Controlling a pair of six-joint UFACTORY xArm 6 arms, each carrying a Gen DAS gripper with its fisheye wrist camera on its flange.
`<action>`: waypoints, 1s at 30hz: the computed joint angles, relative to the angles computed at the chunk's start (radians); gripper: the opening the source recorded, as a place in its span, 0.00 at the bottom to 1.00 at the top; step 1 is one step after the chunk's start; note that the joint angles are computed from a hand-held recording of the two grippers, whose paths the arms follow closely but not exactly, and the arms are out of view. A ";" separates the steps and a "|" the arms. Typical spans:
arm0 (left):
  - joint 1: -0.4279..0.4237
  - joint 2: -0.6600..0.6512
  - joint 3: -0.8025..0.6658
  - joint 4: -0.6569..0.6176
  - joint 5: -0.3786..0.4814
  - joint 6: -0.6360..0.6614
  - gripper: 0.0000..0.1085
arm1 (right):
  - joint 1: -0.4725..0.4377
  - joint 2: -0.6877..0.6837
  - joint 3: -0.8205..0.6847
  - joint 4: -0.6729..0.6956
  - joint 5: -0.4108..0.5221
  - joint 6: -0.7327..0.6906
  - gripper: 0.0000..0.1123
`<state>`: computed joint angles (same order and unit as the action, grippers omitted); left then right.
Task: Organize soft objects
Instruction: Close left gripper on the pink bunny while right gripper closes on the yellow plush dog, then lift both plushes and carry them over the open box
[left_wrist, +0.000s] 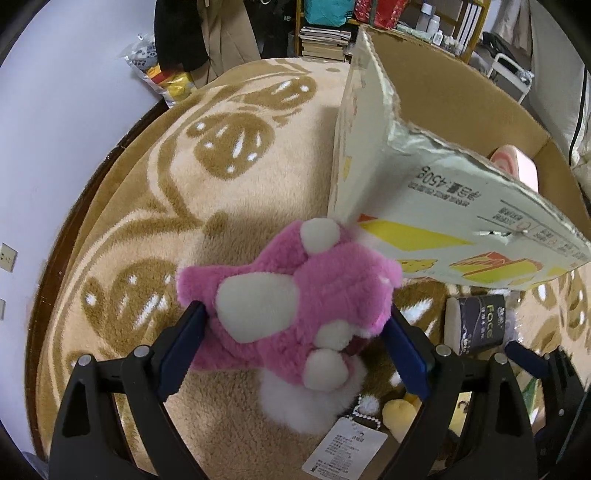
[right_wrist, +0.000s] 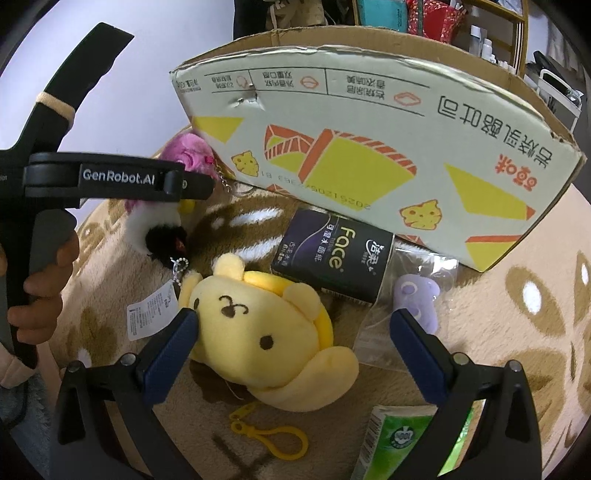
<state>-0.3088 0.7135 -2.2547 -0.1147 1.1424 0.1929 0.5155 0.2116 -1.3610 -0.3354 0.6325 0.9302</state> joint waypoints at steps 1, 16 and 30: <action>0.002 0.004 -0.007 -0.007 0.002 -0.002 0.83 | 0.000 0.000 0.001 0.001 -0.002 0.000 0.92; 0.018 -0.046 0.069 -0.044 -0.038 0.005 0.65 | 0.015 0.005 0.013 0.072 -0.049 -0.060 0.68; 0.023 -0.260 0.375 -0.084 -0.279 0.025 0.65 | 0.029 -0.096 0.064 -0.061 -0.049 0.084 0.61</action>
<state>-0.2856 0.4534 -1.8795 -0.1991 0.8632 0.2181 0.5450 0.1161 -1.2966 -0.3960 0.5834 1.0143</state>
